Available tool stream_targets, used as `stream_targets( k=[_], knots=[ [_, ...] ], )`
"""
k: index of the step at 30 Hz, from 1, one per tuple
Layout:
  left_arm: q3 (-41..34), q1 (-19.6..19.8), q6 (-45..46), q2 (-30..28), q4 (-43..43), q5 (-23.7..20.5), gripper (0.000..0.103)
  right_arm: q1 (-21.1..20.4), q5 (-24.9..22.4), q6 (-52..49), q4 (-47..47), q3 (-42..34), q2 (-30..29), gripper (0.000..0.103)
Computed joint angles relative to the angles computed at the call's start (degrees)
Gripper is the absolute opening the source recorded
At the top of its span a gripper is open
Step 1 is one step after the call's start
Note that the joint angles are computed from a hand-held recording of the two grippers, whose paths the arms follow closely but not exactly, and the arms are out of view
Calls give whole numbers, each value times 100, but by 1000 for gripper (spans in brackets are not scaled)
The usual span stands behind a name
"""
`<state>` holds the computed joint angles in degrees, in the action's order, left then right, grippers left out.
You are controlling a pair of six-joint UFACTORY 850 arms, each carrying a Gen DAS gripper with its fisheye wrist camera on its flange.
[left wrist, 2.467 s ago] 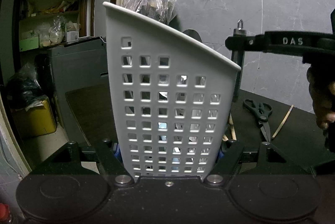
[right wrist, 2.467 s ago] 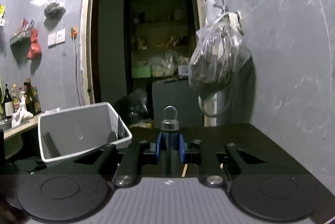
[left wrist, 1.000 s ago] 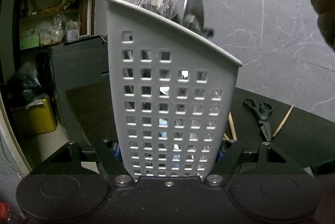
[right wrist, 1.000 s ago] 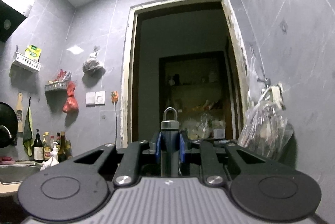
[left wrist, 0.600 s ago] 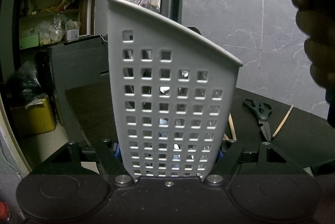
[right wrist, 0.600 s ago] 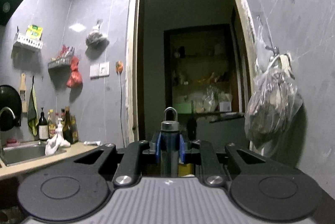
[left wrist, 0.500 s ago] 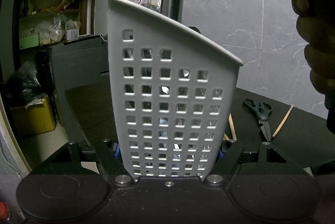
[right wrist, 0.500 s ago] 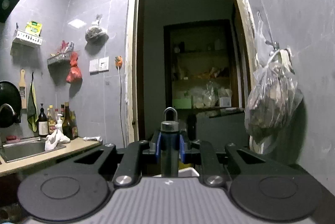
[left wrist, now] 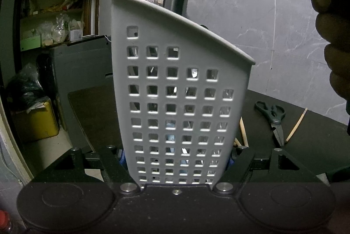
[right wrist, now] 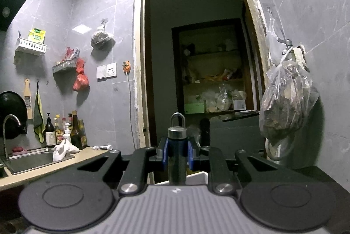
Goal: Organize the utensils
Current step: 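Raise the grey-handled utensil above the caddy and lower it inside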
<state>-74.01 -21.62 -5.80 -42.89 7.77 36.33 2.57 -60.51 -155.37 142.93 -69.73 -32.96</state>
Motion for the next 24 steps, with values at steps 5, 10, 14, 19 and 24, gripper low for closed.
stream_targets(
  k=[5, 10, 14, 19, 24],
  knots=[
    [-2, -2, 5, -2, -3, -2, 76, 2, 186, 128, -137, -102, -48, 21],
    [0, -2, 1, 1, -4, -3, 76, 9, 435, 256, -292, -174, -93, 21],
    [-5, -6, 14, -7, -17, -4, 76, -5, 445, 252, -368, -163, -97, 26],
    [2, -2, 16, -3, -14, -1, 76, -9, 435, 214, -396, -121, -79, 33],
    [2, -3, 17, -4, -15, -1, 76, -1, 443, 203, -397, -110, -75, 38]
  ],
)
